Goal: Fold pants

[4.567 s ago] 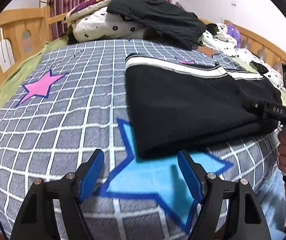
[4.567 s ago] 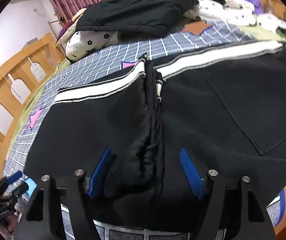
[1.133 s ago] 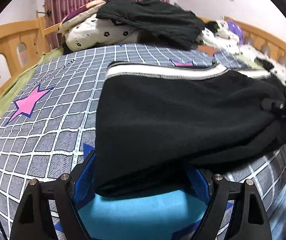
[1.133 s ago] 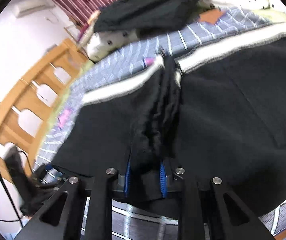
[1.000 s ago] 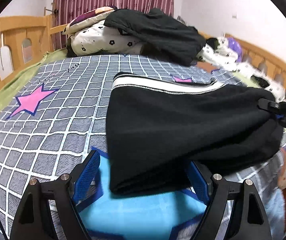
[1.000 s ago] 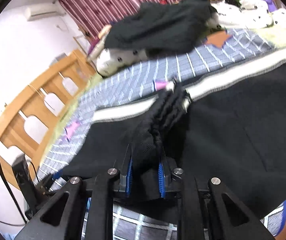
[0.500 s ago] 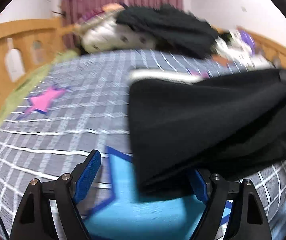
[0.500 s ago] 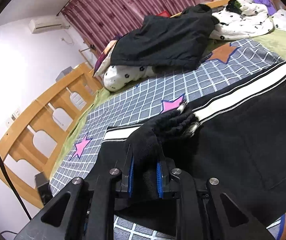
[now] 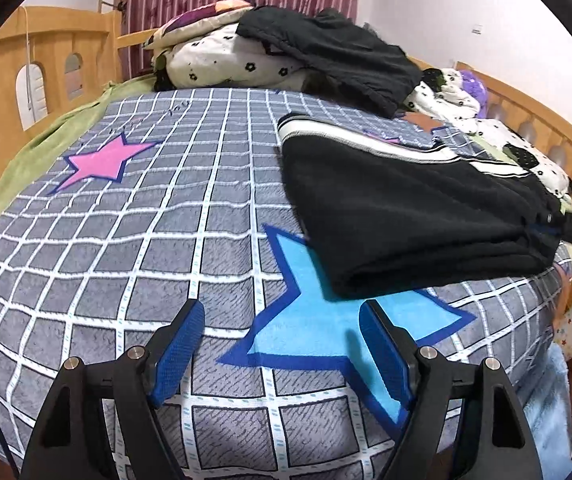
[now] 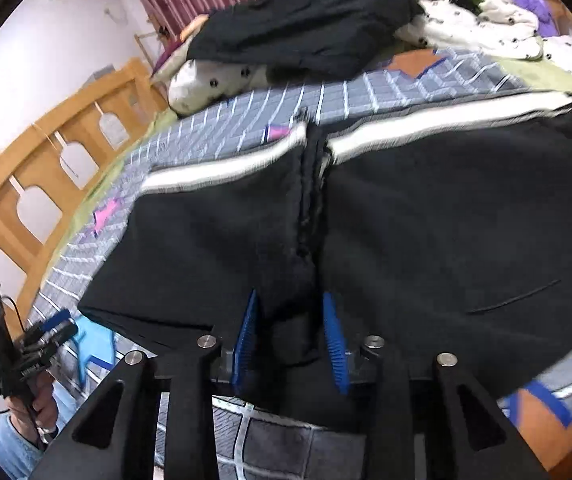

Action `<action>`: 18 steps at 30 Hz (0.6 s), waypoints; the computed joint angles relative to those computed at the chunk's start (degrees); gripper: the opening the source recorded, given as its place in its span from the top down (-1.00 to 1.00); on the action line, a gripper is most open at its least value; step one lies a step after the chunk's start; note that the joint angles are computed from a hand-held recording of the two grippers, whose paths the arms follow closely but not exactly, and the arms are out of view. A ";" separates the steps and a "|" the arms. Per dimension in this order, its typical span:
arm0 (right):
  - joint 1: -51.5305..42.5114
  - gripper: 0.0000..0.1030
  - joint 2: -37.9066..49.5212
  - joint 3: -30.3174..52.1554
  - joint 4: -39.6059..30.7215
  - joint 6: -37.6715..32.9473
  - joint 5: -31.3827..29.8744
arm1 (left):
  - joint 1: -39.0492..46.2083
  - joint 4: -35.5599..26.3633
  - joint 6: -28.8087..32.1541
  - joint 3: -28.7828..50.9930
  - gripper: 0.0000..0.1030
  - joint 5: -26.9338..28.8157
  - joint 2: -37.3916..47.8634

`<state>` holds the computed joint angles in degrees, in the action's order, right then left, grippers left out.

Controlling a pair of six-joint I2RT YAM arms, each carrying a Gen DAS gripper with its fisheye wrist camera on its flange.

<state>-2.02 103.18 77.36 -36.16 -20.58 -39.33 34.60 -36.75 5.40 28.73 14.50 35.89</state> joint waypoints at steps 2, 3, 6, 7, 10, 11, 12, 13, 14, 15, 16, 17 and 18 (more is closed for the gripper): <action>-1.28 0.31 -1.45 0.53 1.66 1.93 -2.39 | -3.35 2.62 -2.56 1.26 -0.52 -3.76 2.49; -1.28 0.31 -1.41 1.15 1.93 2.73 -2.94 | -5.43 3.72 -4.27 2.24 -0.52 -6.01 4.24; 0.91 0.31 1.33 5.40 1.40 5.84 -1.32 | -9.92 7.36 -9.08 6.96 -0.52 -9.71 13.54; 1.66 0.32 2.82 6.71 1.13 6.53 -0.42 | -10.10 8.12 -9.96 7.92 -0.52 -9.19 15.50; 2.83 0.76 8.78 11.60 -3.10 7.27 0.26 | -11.13 9.70 -11.66 9.97 -0.52 -9.14 19.76; 2.23 0.78 8.16 10.46 -2.22 7.63 -0.60 | -11.57 9.75 -11.71 10.23 -0.52 -9.51 20.12; 1.38 0.83 7.33 9.64 -1.57 8.07 -2.63 | -11.58 9.63 -11.46 10.20 -0.52 -9.46 19.92; -0.55 0.88 5.80 8.46 -1.12 8.58 -7.17 | -11.36 9.50 -10.93 9.99 -0.52 -9.25 19.48; -1.82 0.91 4.47 7.02 -0.38 9.14 -9.47 | -11.27 9.51 -10.60 9.61 -0.52 -9.12 19.13; -3.31 0.91 3.33 5.90 -0.17 10.02 -12.26 | -10.88 9.53 -10.22 9.29 -0.52 -8.80 19.01; -3.83 0.91 2.98 5.58 -0.89 10.18 -13.61 | -10.52 9.55 -10.00 8.82 -0.52 -8.38 19.07; -3.93 0.91 2.56 5.02 -1.56 9.72 -13.32 | -10.31 9.41 -9.96 8.65 -0.52 -8.05 19.14; -3.56 0.91 2.06 3.83 -2.09 8.22 -11.31 | -9.76 9.65 -9.88 8.18 -0.52 -7.10 19.48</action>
